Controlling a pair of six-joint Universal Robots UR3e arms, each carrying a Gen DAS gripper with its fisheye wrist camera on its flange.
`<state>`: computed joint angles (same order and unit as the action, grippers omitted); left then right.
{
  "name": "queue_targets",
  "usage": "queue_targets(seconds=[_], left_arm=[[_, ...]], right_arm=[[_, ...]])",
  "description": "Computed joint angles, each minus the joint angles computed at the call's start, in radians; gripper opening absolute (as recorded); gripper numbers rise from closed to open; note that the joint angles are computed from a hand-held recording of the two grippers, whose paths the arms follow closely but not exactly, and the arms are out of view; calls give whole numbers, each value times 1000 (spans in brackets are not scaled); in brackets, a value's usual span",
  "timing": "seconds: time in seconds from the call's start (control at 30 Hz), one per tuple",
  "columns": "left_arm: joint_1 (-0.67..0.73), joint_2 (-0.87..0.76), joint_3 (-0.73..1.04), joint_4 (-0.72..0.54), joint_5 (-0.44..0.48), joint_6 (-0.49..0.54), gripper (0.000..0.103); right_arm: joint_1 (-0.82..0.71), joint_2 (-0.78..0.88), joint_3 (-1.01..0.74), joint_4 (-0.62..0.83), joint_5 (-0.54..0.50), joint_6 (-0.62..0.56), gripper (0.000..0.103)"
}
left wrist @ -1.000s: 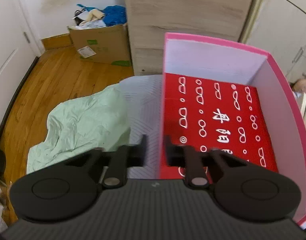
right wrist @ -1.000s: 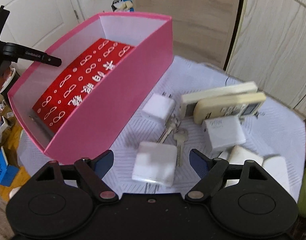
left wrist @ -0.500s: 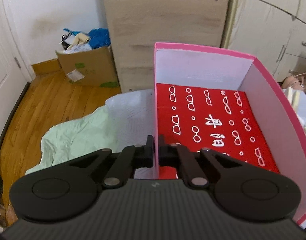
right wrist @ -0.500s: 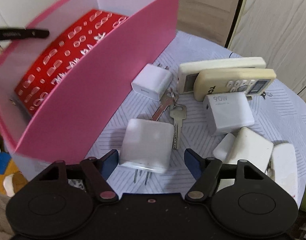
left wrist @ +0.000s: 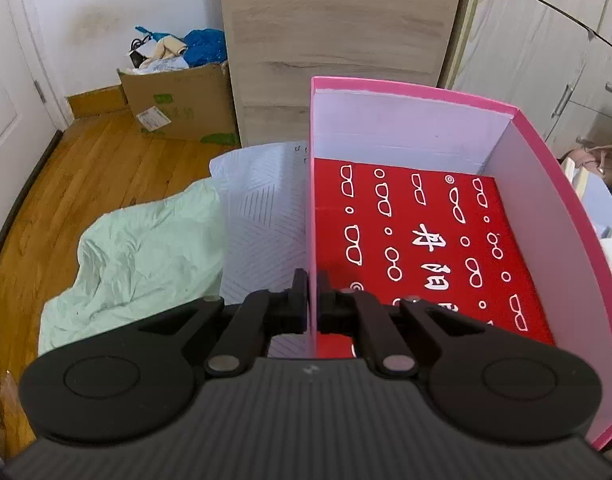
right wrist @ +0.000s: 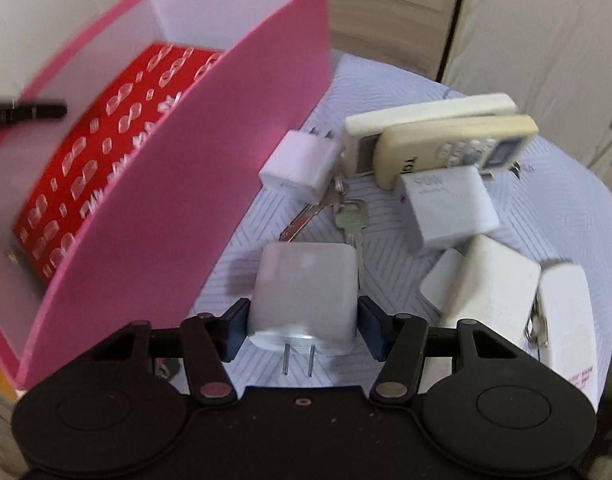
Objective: Organize rigid objects
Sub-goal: 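Grasp the white wall charger with the right gripper, then carry the white charger into the pink box and release it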
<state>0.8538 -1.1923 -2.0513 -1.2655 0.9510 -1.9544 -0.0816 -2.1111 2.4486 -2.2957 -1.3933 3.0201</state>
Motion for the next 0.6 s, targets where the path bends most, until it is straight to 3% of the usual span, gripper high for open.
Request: queue_targets(seconds=[0.13,0.37,0.5,0.6], left_arm=[[-23,4,-13,46,30,-44,2],[-50,10,0,46,66,-82,2],[-57,12,-5,57,85,-113,2],[-62,14,7,40,91,-128,2]], right_arm=[[-111,-160,-7,150,81,-47,62],[-76,-225,-28,158,52,-24,61],[19,-260,-93,126,-20,74,61],[41,-295,-161,85,5,109,61]])
